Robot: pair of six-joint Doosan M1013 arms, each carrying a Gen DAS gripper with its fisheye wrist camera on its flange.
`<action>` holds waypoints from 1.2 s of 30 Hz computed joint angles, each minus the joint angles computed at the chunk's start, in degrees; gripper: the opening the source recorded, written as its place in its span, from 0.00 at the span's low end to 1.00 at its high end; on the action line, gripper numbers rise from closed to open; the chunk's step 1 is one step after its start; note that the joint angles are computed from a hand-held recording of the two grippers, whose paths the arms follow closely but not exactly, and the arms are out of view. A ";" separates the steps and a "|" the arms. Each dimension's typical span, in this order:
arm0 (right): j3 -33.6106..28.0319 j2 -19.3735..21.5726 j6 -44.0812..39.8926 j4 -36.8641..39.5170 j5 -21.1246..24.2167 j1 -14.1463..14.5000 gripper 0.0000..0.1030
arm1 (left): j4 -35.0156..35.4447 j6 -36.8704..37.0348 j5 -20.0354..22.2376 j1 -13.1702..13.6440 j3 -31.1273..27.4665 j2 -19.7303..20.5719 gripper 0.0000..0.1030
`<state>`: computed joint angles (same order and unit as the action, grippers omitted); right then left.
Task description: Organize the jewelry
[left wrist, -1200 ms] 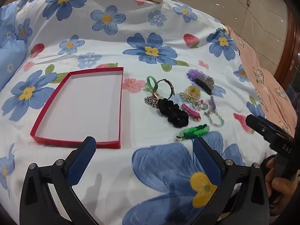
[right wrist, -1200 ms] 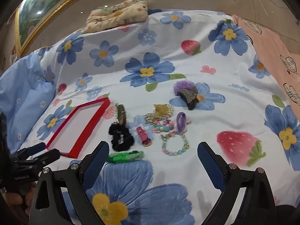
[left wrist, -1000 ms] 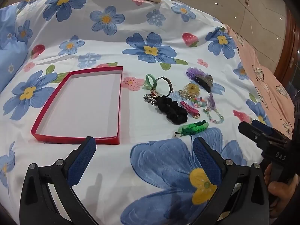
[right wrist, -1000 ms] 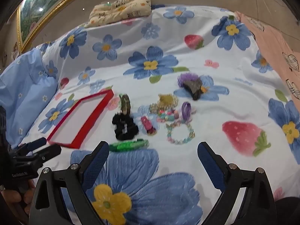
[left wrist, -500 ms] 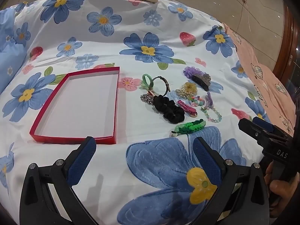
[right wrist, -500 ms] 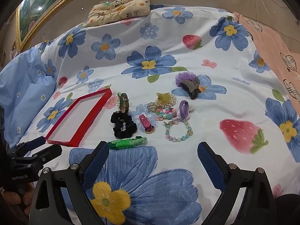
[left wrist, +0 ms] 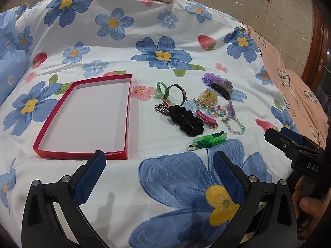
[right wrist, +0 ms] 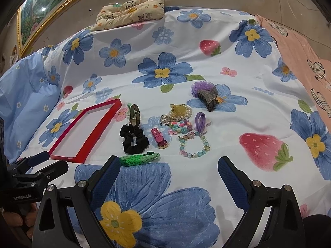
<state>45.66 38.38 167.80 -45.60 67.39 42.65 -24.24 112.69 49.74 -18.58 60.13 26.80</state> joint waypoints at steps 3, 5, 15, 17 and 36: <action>-0.05 0.03 0.00 -0.03 0.00 0.00 0.94 | 0.03 -0.02 0.07 0.03 -0.03 0.03 1.00; -0.23 0.13 -0.09 -0.12 0.27 0.05 0.94 | 0.54 -0.69 -0.35 -0.26 -0.04 0.09 1.00; -0.17 0.10 -0.11 -0.04 0.07 -0.01 0.94 | 0.67 -0.75 -0.46 -0.31 0.06 0.04 1.00; -0.20 0.09 -0.18 0.07 0.11 -0.02 0.94 | 1.06 -0.90 -0.42 -0.46 -0.02 -0.01 1.00; 0.72 -0.51 0.79 0.03 -0.91 -0.36 0.94 | 0.83 -0.87 -0.46 -0.54 0.18 0.00 1.00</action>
